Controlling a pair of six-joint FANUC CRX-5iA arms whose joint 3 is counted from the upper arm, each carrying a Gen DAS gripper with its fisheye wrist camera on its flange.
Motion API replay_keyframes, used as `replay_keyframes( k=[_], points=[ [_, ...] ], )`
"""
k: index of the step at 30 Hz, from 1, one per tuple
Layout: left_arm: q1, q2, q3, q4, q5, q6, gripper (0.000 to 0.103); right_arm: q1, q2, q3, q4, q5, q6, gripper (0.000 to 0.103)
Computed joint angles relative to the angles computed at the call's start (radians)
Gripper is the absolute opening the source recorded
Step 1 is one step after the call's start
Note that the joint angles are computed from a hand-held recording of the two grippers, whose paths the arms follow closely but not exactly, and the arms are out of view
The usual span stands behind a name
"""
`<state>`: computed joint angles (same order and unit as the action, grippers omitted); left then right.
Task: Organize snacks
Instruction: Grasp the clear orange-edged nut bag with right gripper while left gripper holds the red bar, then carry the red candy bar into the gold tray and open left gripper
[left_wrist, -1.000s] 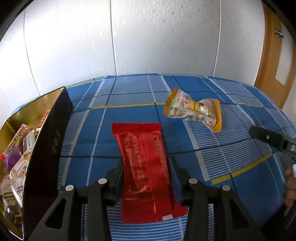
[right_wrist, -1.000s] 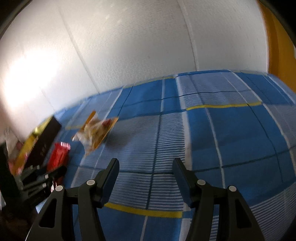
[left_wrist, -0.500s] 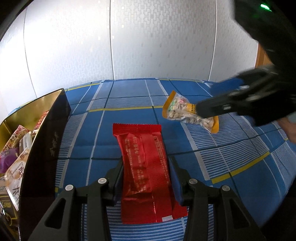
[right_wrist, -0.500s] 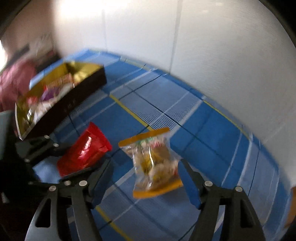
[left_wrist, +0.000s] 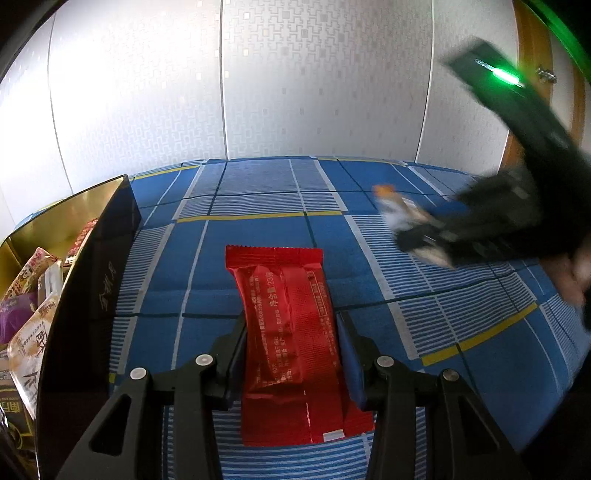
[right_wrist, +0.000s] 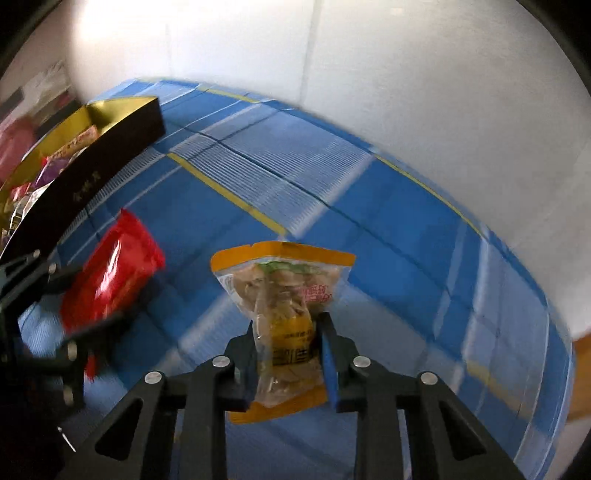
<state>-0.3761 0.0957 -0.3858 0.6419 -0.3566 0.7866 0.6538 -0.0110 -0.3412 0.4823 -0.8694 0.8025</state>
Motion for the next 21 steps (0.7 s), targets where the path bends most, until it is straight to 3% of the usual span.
replay_keyframes(
  k=[4, 7, 13, 16, 21],
  points=[
    [0.0, 0.001, 0.018, -0.066, -0.008, 0.058, 0.045, 0.055, -0.117, -0.181, 0.162, 0.007, -0.285, 0.028],
    [0.005, 0.016, 0.083, -0.188, -0.075, 0.18, 0.043, 0.074, -0.157, -0.262, 0.265, 0.002, -0.436, 0.028],
    [0.002, 0.029, 0.165, -0.328, -0.174, 0.299, 0.04, 0.085, -0.155, -0.307, 0.391, -0.015, -0.582, 0.029],
    [0.005, 0.007, 0.155, -0.319, -0.183, 0.296, 0.04, 0.095, -0.15, -0.34, 0.465, -0.013, -0.661, 0.029],
    [0.014, -0.037, 0.15, -0.322, -0.205, 0.333, 0.04, 0.088, -0.158, -0.342, 0.461, 0.001, -0.67, 0.029]
  ],
)
